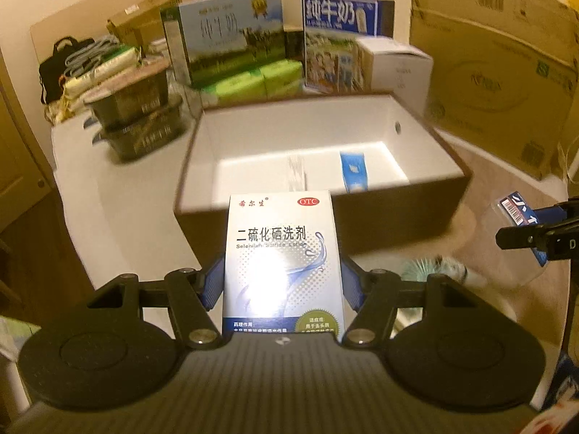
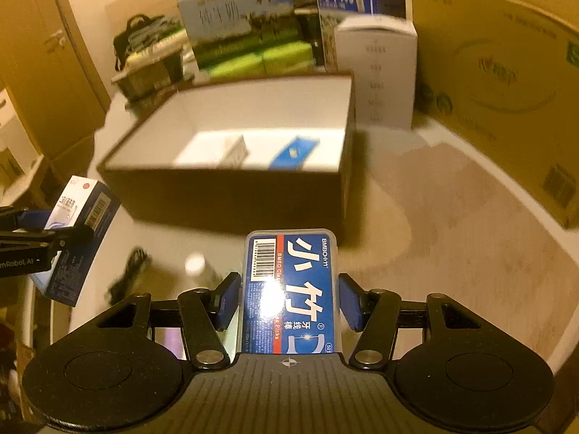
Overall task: Organize rigid objects
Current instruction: 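Carry the medicine box and toothbrush case into the brown box and release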
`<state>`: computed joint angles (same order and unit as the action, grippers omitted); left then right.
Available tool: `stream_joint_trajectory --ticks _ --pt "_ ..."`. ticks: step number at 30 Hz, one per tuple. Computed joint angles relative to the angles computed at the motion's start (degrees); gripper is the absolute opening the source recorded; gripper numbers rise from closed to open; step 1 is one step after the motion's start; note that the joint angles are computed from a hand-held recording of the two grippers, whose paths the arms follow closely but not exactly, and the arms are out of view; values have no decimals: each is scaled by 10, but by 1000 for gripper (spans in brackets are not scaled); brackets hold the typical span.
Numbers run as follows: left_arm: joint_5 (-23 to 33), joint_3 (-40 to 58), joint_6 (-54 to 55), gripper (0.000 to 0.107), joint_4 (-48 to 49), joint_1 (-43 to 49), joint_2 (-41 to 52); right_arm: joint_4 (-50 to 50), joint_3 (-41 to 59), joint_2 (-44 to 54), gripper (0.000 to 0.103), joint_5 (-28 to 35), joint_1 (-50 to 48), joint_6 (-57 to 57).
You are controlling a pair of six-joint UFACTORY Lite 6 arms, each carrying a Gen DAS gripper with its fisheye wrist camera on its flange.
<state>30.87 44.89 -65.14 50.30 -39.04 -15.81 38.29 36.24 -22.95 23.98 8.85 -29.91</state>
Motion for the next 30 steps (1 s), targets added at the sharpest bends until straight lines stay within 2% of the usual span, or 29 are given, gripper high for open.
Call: stream_joint_trajectory --ticks 10,13,18,23,30 --pt "-41 186 175 62 -88 127 152 41 231 220 57 -14 3 -24" --pt "-43 243 214 62 -108 149 202 4 309 290 57 -10 7 11" --pt "-38 343 264 62 -139 181 296 -112 436 406 57 0 19 117" --pt "-41 429 294 62 -156 200 388 -179 512 487 57 5 33 184" --pt "-37 499 350 62 -207 218 481 -245 598 579 57 25 48 246"
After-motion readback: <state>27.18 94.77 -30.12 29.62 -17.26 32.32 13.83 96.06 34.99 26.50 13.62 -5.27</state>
